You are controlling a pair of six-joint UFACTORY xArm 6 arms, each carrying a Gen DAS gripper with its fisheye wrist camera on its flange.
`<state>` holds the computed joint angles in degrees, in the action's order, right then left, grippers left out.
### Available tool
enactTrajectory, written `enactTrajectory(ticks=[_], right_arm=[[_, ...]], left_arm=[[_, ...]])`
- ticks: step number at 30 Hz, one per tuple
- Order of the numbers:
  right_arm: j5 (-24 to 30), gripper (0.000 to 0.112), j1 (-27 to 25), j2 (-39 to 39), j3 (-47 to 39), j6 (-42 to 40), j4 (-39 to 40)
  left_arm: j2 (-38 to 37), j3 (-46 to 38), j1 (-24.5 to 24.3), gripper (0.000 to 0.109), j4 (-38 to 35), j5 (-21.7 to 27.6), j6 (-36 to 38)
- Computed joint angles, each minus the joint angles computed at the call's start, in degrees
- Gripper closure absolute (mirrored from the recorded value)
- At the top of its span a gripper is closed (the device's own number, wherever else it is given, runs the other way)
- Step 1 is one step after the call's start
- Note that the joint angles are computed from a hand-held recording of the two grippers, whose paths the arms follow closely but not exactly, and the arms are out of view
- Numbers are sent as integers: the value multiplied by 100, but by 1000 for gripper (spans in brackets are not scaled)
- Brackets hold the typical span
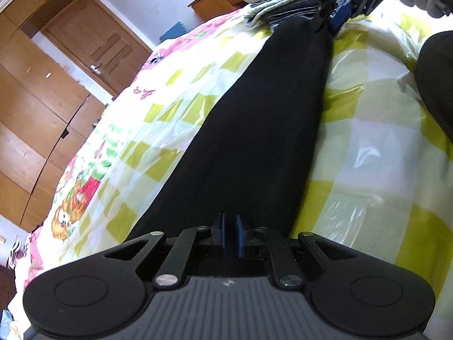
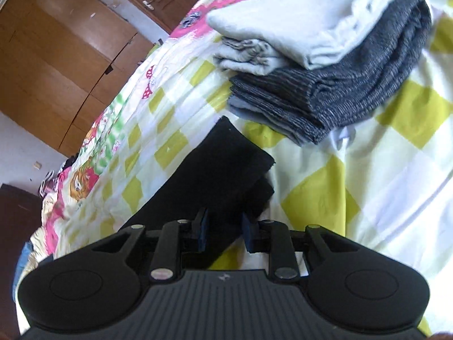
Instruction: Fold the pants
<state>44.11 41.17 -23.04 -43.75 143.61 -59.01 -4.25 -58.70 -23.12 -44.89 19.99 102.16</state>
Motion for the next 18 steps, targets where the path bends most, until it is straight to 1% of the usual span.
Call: enactTrajectory(ticks=[1, 3, 4, 7, 9, 10, 11, 12, 13, 14, 15, 16, 18], right_arm=[[30, 87, 22, -89, 76, 108, 27], [262, 86, 221, -118, 19, 126, 123], [261, 82, 268, -117, 21, 198, 102], [-23, 72, 120, 14, 41, 415, -56], [-301, 64, -111, 190, -4, 759, -352], [-455, 55, -246, 290, -55, 873, -481], [-524, 54, -334, 381, -122, 858, -520], [-540, 57, -389, 456, -188, 804, -541], [-602, 83, -450, 479, -204, 798, -501], [-789, 103, -525, 411, -113, 1030, -611], [-955, 103, -552, 237, 43, 1467, -960], [-927, 104, -482, 50, 164, 1752, -1221], [-596, 105, -218, -192, 259, 1686, -1247]], left_arm=[[-7, 11, -33, 82, 26, -21, -12], [-38, 35, -51, 82, -54, -19, 70], [-41, 25, -54, 82, -138, -21, 114], [-108, 72, -56, 81, -567, -41, 287], [-133, 115, -108, 81, -633, -101, 83], [-111, 110, -119, 81, -656, -91, -41], [-119, 133, -114, 81, -574, -14, -199], [-136, 187, -121, 82, -484, 20, -291], [-173, 279, -152, 88, -519, -54, -234], [-227, 360, -163, 92, -541, -70, -178], [-285, 432, -173, 92, -557, -89, -121], [-346, 478, -170, 92, -604, -87, -28], [-449, 449, -88, 89, -617, 150, -139]])
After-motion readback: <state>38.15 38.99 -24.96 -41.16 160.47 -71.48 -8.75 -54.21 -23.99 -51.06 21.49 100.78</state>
